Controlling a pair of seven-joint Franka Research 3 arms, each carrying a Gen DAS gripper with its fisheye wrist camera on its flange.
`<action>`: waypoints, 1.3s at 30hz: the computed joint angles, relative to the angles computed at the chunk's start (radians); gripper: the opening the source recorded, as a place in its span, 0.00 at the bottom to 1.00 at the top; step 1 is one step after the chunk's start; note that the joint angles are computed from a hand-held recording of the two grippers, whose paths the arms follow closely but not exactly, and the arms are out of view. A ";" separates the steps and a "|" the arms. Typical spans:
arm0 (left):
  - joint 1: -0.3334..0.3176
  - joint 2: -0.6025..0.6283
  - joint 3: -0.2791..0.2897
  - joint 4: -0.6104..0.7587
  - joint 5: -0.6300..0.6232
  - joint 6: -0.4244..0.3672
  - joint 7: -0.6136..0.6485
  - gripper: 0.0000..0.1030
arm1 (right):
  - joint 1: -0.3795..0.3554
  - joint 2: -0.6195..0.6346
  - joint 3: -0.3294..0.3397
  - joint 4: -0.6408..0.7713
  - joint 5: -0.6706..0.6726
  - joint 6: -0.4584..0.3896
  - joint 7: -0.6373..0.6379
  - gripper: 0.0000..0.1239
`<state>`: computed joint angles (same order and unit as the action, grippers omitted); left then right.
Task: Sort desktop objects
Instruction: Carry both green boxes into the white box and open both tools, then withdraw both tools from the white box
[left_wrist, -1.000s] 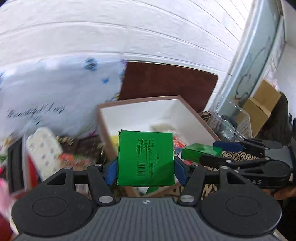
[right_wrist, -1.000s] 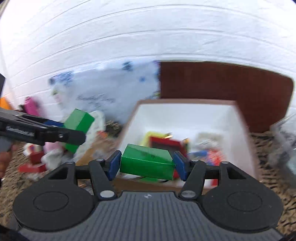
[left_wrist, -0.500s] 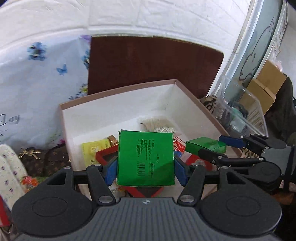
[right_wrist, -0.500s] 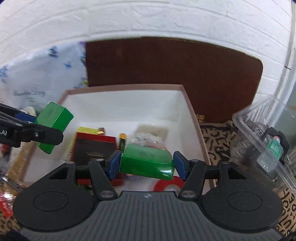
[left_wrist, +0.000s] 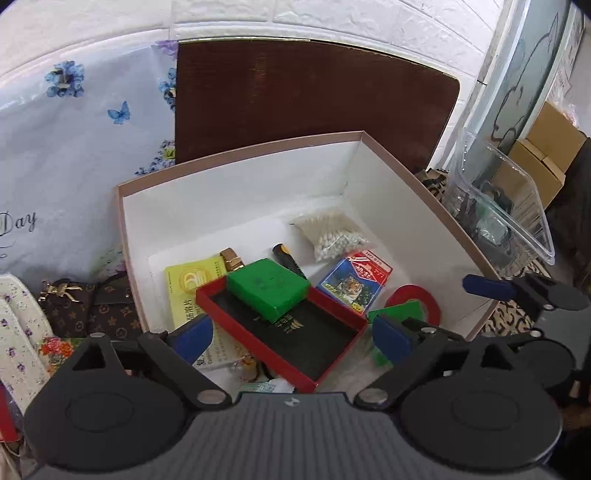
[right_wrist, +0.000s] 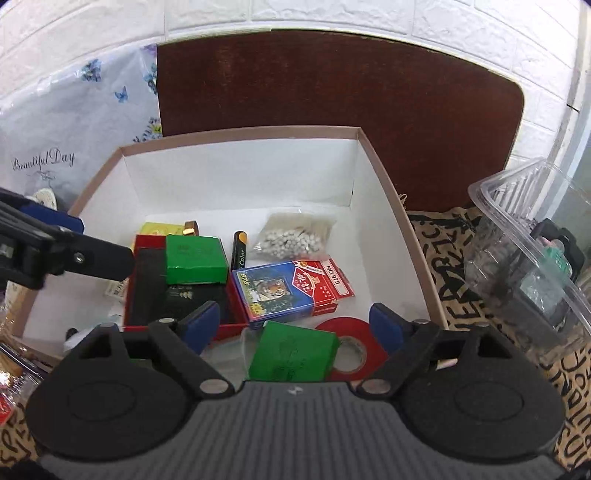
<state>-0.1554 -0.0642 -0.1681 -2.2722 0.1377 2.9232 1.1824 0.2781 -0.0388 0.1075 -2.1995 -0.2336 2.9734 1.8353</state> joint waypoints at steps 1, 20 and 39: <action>0.004 -0.005 -0.003 -0.005 0.021 0.004 -0.016 0.93 | 0.001 -0.008 0.001 -0.007 0.001 0.002 0.007 0.70; 0.137 -0.243 -0.134 -0.131 0.482 0.027 -0.524 1.00 | -0.056 -0.210 0.090 -0.162 0.075 0.018 0.011 0.71; 0.065 -0.404 -0.123 -0.271 0.463 0.003 -0.624 1.00 | -0.068 -0.372 0.149 -0.285 0.198 0.017 -0.058 0.73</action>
